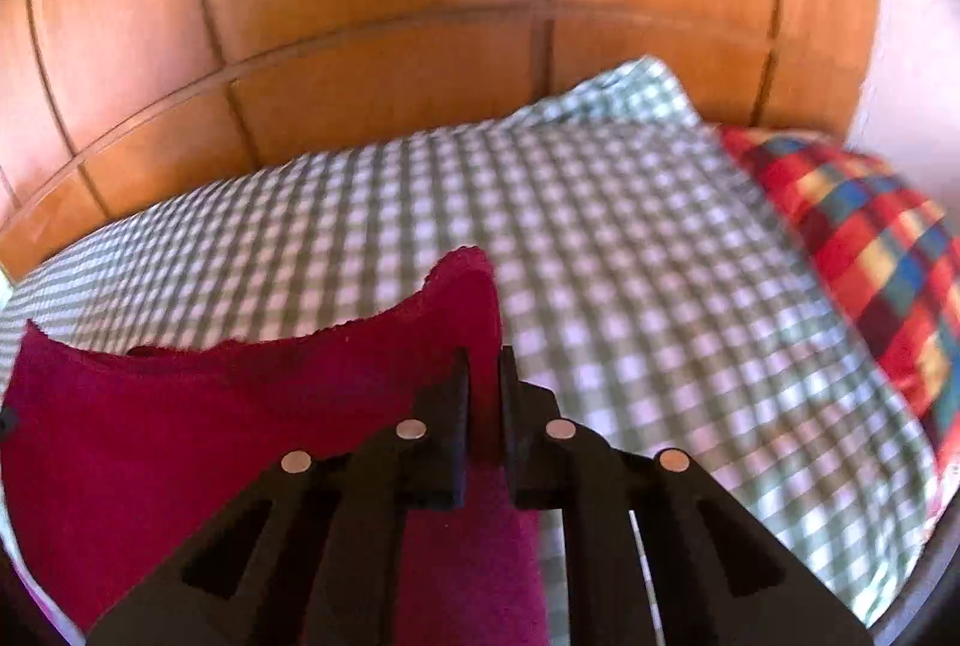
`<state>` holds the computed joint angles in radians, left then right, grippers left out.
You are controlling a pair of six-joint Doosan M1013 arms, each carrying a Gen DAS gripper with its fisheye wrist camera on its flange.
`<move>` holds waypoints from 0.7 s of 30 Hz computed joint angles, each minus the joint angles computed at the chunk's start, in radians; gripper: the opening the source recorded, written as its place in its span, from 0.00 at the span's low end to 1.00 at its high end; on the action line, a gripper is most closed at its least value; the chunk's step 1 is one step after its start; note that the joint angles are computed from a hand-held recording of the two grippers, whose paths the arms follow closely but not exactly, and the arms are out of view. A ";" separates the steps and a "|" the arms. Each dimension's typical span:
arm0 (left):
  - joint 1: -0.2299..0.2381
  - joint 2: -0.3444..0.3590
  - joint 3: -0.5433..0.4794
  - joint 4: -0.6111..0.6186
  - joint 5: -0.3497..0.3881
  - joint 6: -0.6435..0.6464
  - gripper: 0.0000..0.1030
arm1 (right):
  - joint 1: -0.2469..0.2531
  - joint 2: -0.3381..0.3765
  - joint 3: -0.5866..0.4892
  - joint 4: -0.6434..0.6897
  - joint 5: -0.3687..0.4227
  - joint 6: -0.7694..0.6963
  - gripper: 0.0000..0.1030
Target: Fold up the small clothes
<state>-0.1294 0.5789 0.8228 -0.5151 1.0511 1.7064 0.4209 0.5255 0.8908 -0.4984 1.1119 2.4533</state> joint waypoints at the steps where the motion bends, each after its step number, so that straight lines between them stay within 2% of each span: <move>1: -0.006 0.014 -0.021 0.044 0.019 -0.031 0.06 | -0.003 0.012 -0.012 0.018 0.015 -0.008 0.08; 5: -0.036 0.063 -0.081 0.200 0.114 -0.117 0.06 | -0.004 0.079 -0.067 0.050 0.105 -0.057 0.10; 9: -0.044 0.039 -0.047 0.250 0.088 -0.142 0.07 | 0.008 0.077 -0.048 0.002 0.093 -0.038 0.16; 10: -0.047 0.028 -0.037 0.272 0.078 -0.154 0.08 | 0.007 0.074 -0.049 0.002 0.096 -0.031 0.27; 11: -0.050 0.018 -0.028 0.292 0.074 -0.165 0.08 | 0.009 0.070 -0.049 -0.006 0.101 -0.016 0.51; 12: -0.054 0.010 -0.023 0.304 0.065 -0.170 0.08 | 0.016 0.052 -0.029 -0.029 0.080 0.018 0.59; 15: -0.069 -0.046 0.050 0.369 -0.026 -0.164 0.08 | 0.043 0.020 0.000 -0.108 0.035 0.062 0.62; 16: -0.072 -0.061 0.071 0.376 -0.047 -0.154 0.08 | 0.049 0.014 0.005 -0.111 0.018 0.065 0.66; 17: -0.073 -0.073 0.086 0.374 -0.063 -0.145 0.08 | 0.055 0.005 0.013 -0.109 -0.006 0.069 0.70; 21: -0.076 -0.111 0.133 0.379 -0.102 -0.128 0.08 | 0.085 -0.010 0.026 -0.042 -0.097 0.022 0.76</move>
<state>-0.2056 0.4681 0.9563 -0.1362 0.9488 1.5787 0.5062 0.5155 0.9164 -0.5405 1.0147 2.4751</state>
